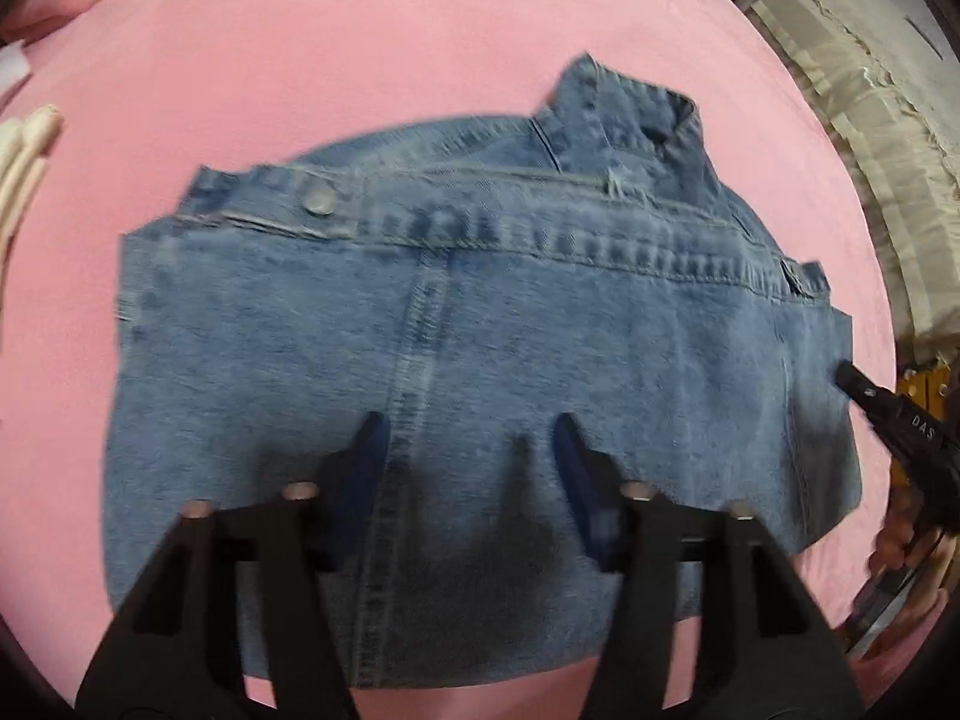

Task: Fold large clothes
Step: 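Smooth the half-folded jacket flat with both grippers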

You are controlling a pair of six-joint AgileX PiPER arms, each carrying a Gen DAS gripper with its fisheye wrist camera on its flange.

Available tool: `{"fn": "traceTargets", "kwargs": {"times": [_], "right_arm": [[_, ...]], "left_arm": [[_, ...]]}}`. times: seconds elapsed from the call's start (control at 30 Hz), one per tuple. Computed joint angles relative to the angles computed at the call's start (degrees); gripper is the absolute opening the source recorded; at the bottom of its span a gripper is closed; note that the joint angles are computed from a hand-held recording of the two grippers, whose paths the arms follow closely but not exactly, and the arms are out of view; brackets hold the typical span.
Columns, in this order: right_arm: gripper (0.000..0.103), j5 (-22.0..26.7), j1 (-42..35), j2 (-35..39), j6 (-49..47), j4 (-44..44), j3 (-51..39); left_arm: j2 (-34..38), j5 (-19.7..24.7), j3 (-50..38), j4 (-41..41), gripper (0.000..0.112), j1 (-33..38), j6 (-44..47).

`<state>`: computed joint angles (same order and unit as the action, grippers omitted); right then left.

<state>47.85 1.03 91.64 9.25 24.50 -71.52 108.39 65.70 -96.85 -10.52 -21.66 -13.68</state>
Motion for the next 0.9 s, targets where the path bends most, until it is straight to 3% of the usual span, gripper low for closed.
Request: {"fn": "traceTargets", "kwargs": {"times": [0.07, 0.13, 0.2, 0.27, 0.37, 0.4, 0.47, 0.57, 0.7, 0.77, 0.8, 0.9], "right_arm": [[0.0, -1.1, 3.3, 3.5, -6.3, 9.4, 0.0], [0.0, -1.3, 8.6, 9.1, -11.4, 16.4, -1.6], [0.0, -1.6, 12.8, 14.4, -13.6, 18.9, -4.4], [0.0, -5.2, 15.3, 17.0, -14.6, 19.4, -5.5], [0.0, -7.7, 12.8, 19.2, -19.5, 25.4, -3.9], [0.0, -7.6, 11.7, 20.5, -24.1, 30.6, -2.8], [0.0, -5.0, 7.4, 18.2, -30.8, 34.0, 1.0], [0.0, -11.7, 1.8, 10.9, -29.6, 22.6, 7.5], [0.0, -12.9, -12.4, 4.6, -14.4, 1.9, 10.4], [0.0, -13.9, -17.5, 1.5, -8.5, -9.5, 12.1], [0.0, -11.9, -18.9, 0.1, -7.1, -13.2, 12.0], [0.0, -9.2, -20.0, -4.8, -10.1, -10.5, 14.1]], "left_arm": [[1.7, 0.1, -0.5, -0.8, 0.036, -0.6, -0.5], [2.1, -2.5, 0.0, 0.9, 0.036, -1.8, -0.8], [2.7, -6.0, 0.4, 2.4, 0.033, -2.4, -0.6], [6.1, -7.0, -2.2, 3.7, 0.028, -2.4, -1.6], [10.4, -8.1, -6.4, 5.3, 0.02, -2.0, -3.1], [11.0, -8.7, -7.2, 8.2, 0.002, -2.3, -4.2], [10.9, -9.7, -6.8, 7.2, 0.001, -0.5, -3.7], [9.0, -10.4, -4.1, 13.2, 0.001, 1.8, -8.9], [6.7, -14.0, 1.2, 21.6, 0.001, 6.7, -10.8], [6.0, -14.9, 2.0, 17.9, 0.001, 9.5, -7.5], [5.2, -14.7, 2.3, 17.0, 0.001, 9.9, -7.8], [3.9, -11.2, 0.7, 15.0, 0.001, 7.4, -8.4]]}}
